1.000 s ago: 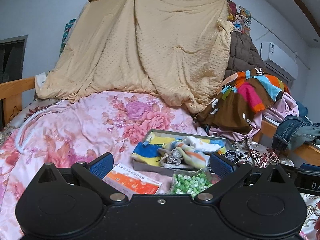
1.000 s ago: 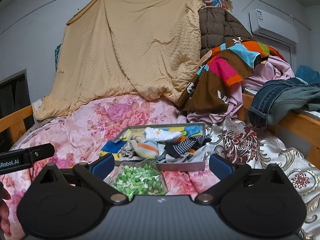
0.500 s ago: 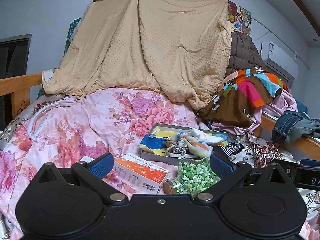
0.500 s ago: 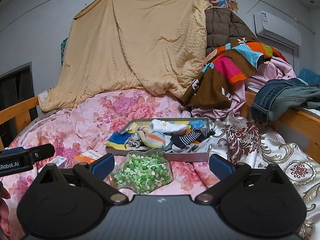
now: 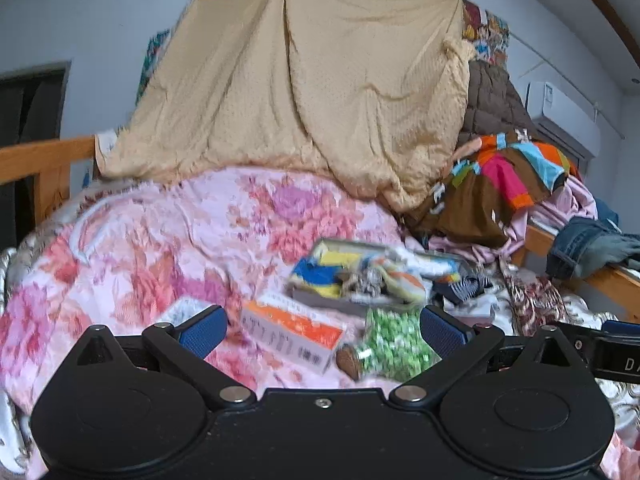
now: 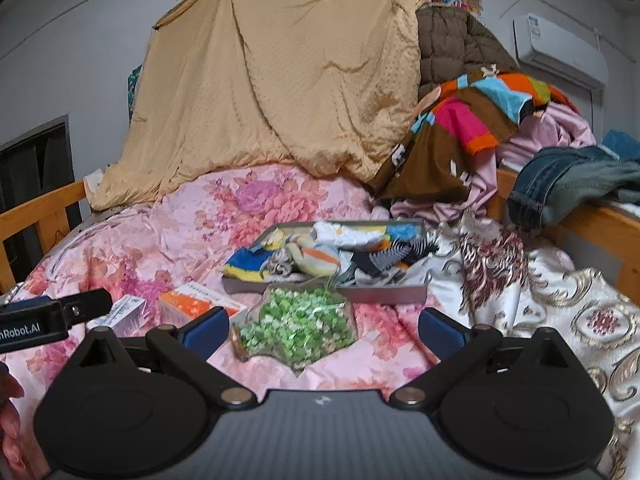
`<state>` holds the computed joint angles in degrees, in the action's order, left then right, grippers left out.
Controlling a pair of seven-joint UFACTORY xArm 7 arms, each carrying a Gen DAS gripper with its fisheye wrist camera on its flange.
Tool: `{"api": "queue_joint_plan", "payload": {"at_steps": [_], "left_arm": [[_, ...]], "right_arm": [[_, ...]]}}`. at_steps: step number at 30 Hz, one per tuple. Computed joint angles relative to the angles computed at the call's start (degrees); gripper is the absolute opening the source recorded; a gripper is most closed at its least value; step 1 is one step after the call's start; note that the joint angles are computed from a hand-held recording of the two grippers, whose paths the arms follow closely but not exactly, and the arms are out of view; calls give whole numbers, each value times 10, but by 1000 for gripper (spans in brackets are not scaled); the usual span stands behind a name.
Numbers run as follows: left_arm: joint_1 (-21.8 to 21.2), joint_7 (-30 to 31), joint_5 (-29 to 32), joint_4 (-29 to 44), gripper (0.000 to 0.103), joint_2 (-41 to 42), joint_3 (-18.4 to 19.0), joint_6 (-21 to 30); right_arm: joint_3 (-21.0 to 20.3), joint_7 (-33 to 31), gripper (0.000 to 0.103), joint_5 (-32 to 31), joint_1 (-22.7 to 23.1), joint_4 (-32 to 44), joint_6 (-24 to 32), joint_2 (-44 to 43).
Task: Organize soft objects
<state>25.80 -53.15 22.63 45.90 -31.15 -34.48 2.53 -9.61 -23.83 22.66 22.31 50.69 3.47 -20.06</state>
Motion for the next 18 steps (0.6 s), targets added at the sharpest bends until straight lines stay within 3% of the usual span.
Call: {"api": "queue_joint_plan", "payload": {"at_steps": [6, 18], "left_arm": [[-58, -7, -15, -7, 102, 13, 42, 53], [-100, -31, 43, -13, 102, 27, 74, 69]], "right_arm": [[19, 21, 103, -3, -20, -2, 27, 5], [47, 53, 103, -22, -48, -15, 33, 6]]}}
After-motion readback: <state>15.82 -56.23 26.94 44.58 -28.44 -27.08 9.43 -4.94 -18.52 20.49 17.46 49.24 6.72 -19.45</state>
